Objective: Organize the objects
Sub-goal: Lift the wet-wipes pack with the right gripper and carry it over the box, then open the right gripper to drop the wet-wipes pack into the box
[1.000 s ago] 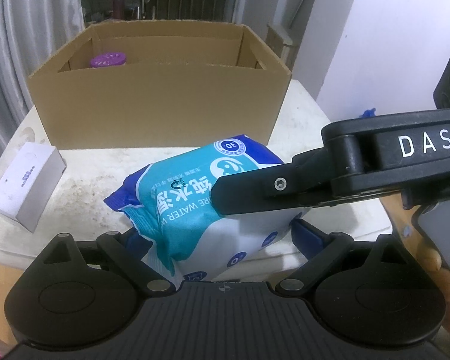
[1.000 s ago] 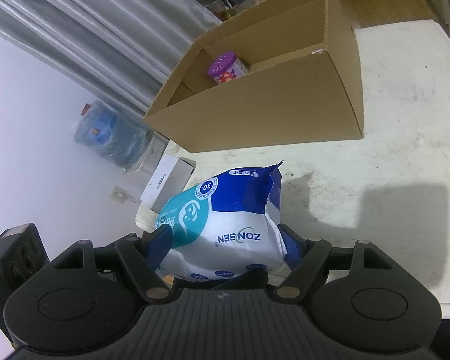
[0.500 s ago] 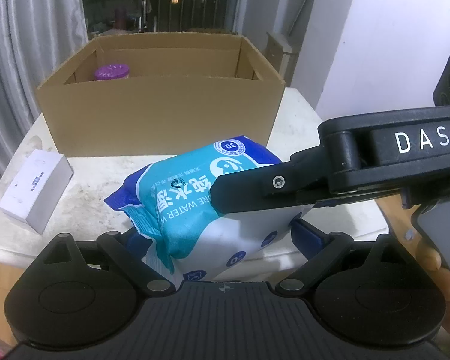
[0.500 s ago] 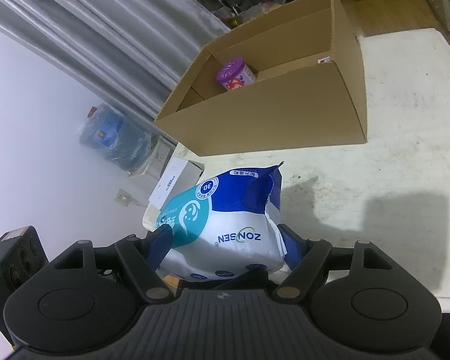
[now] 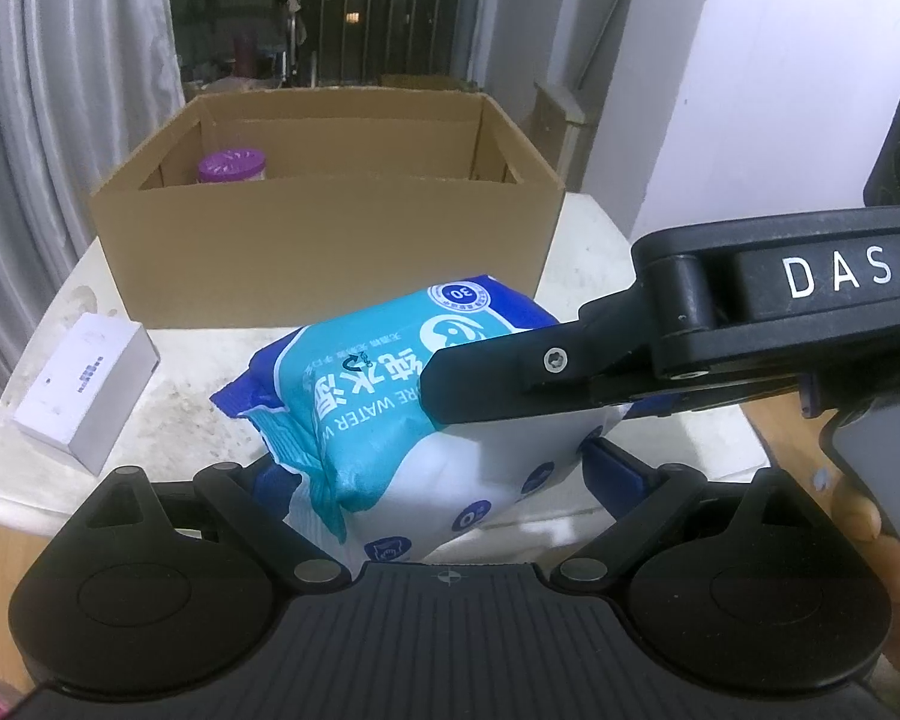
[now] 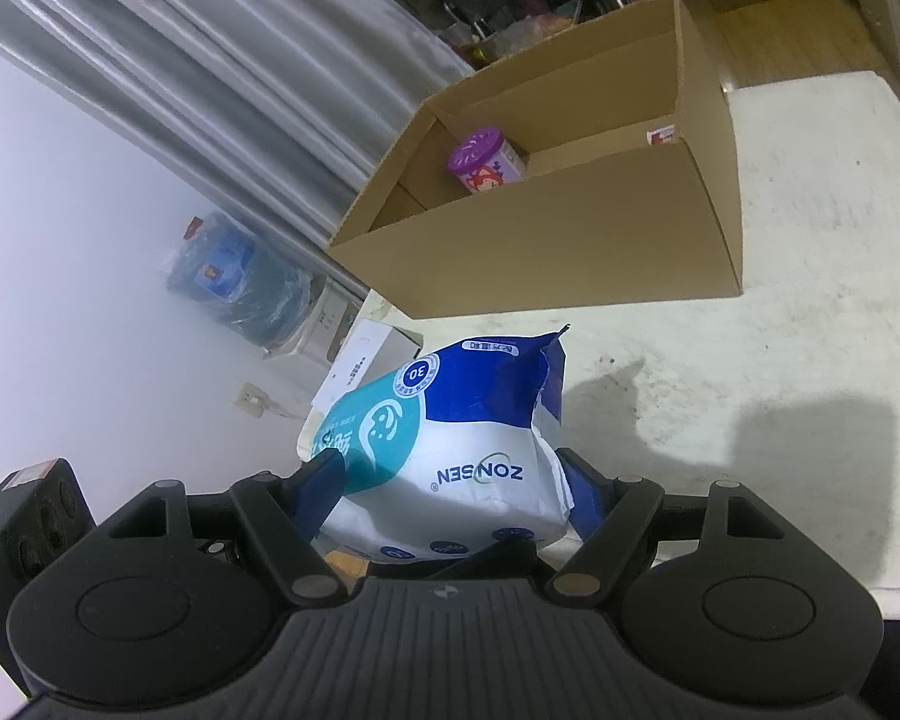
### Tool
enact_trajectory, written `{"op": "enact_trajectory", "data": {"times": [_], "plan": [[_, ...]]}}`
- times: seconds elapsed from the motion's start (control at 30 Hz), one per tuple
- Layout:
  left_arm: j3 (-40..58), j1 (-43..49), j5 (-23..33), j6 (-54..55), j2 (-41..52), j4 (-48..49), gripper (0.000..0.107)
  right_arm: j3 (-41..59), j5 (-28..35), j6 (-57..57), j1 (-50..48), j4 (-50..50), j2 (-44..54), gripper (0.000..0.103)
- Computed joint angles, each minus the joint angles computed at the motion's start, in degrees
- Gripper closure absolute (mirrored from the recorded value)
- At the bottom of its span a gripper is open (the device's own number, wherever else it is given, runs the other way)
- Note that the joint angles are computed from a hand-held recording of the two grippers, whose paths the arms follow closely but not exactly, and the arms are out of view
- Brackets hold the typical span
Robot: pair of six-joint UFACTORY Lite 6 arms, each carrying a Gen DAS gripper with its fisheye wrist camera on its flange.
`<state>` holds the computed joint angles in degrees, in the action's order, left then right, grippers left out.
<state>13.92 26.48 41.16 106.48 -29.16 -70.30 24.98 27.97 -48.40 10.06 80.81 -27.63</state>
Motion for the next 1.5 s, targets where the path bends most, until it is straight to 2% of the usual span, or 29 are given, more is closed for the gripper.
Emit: {"op": "enact_trajectory", "data": {"times": [0.43, 0.67, 0.9, 1.07, 1.2, 1.4, 1.5], "plan": [[2.4, 4.4, 5.4, -1.6, -3.9, 1.3, 0.012, 5.4, -3.1, 7.5, 3.9, -6.5, -0.9, 0.024], [6.9, 3.5, 5.2, -1.1, -1.7, -1.3, 0.012, 10.8, -4.0, 6.2, 4.5, -5.9, 2.5, 0.024], [13.8, 0.7, 2.6, 1.1, 5.4, -5.7, 0.012, 19.1, -5.4, 1.7, 4.8, -2.4, 10.8, 0.024], [22.9, -4.9, -2.0, 1.1, 13.9, -7.7, 0.012, 27.7, -3.2, -2.6, 2.1, 0.3, 19.7, 0.023], [33.8, -10.2, -5.6, -2.0, 23.6, -6.5, 0.012, 38.7, -0.6, -0.5, -0.6, -4.2, 29.4, 0.023], [58.1, -17.6, -7.4, -19.8, 43.8, 7.5, 0.012, 60.9, 4.7, 11.9, -4.7, -19.5, 47.3, 0.023], [70.7, -21.4, -7.6, -30.0, 54.1, 16.7, 0.011, 73.8, 9.4, 18.6, -7.1, -26.3, 57.7, 0.023]]}}
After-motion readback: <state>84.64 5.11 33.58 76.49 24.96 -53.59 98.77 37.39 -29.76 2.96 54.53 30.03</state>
